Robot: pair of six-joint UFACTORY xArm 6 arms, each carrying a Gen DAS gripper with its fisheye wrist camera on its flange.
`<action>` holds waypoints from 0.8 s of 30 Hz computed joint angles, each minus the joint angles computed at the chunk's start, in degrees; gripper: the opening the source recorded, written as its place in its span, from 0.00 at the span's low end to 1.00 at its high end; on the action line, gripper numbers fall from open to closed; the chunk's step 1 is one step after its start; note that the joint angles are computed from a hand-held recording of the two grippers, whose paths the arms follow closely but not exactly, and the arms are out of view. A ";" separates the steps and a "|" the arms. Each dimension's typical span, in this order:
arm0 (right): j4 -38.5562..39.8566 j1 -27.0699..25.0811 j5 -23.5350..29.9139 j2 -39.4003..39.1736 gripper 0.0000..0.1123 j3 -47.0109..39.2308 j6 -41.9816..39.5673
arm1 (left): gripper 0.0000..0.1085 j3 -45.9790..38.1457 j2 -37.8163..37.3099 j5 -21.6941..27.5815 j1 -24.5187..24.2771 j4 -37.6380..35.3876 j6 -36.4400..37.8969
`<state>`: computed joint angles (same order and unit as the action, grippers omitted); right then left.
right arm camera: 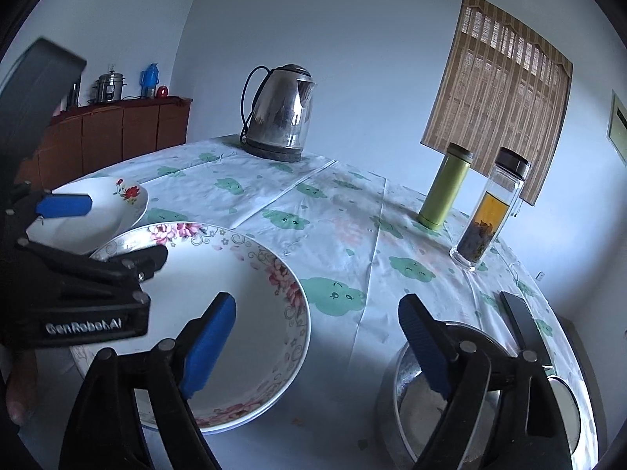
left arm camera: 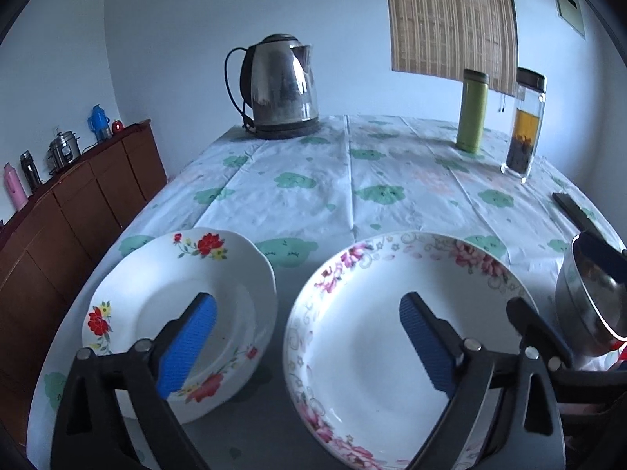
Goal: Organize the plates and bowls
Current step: 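Move the left gripper to the rim of the red-flower white plate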
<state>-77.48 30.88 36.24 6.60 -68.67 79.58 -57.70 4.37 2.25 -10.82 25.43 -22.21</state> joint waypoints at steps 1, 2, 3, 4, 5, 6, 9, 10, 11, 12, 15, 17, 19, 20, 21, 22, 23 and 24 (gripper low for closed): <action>-0.29 0.24 0.26 0.10 0.77 -0.10 -0.16 | 0.89 0.10 -0.07 -0.29 0.10 0.47 -0.54; -0.67 0.53 0.72 0.22 0.77 -0.25 -0.30 | 0.89 0.25 -0.21 -0.73 0.30 0.85 -1.16; -1.26 0.96 1.42 0.45 0.77 -0.50 -0.42 | 0.89 0.47 -0.33 -1.03 0.34 0.27 -0.81; -1.75 1.12 1.59 0.44 0.77 -0.52 -0.31 | 0.89 0.60 -0.37 -1.16 0.25 -1.65 0.73; -2.65 1.26 1.67 0.21 0.77 -0.28 0.30 | 0.89 0.67 -0.42 -1.26 0.23 -3.23 1.75; -4.07 1.30 1.54 -0.17 0.77 0.06 1.59 | 0.89 0.91 -0.56 -1.58 0.15 -5.55 3.58; -6.55 0.83 0.17 -0.88 0.77 0.62 4.85 | 0.88 1.77 -1.26 -3.20 0.52 -8.15 5.38; -5.88 0.26 -1.27 -1.03 0.77 0.58 4.95 | 0.88 1.83 -1.32 -3.37 0.37 -10.35 7.13; -5.23 -0.01 -2.08 -1.06 0.77 0.35 4.70 | 0.88 1.83 -1.37 -3.23 0.24 -12.23 8.61; -5.25 0.02 -2.44 -0.93 0.77 0.03 4.55 | 0.88 1.81 -1.38 -3.11 0.00 -14.98 10.88; -4.62 0.12 -3.73 -0.32 0.77 -1.11 3.71 | 0.88 1.77 -1.64 -2.83 0.01 -19.55 14.47; -2.34 -0.27 -5.56 0.42 0.77 -2.16 2.36 | 0.88 2.24 -2.43 -2.61 0.04 -23.05 17.51; -0.69 -0.23 -6.70 0.94 0.77 -2.93 0.96 | 0.88 3.34 -3.58 -3.53 0.00 -27.24 21.64; 0.33 -0.28 -7.68 1.37 0.77 -3.53 0.20 | 0.89 3.97 -4.18 -4.36 0.50 -26.78 21.78; 1.45 -0.23 -8.57 1.69 0.77 -3.98 -0.57 | 0.89 4.21 -4.50 -4.72 1.35 -23.91 19.51; 2.58 -0.31 -9.59 2.03 0.77 -4.43 -1.45 | 0.89 4.38 -4.78 -5.14 2.24 -21.96 17.98; 4.37 -0.53 -11.17 2.64 0.76 -5.21 -2.73 | 0.89 4.29 -4.86 -5.64 3.55 -19.03 15.45; 5.73 -0.58 -12.19 3.15 0.76 -5.85 -3.51 | 0.89 4.02 -4.79 -5.75 4.69 -14.84 11.67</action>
<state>-71.75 30.30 24.05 9.76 -74.52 76.07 -53.68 -0.43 -3.50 -6.13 10.59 -10.54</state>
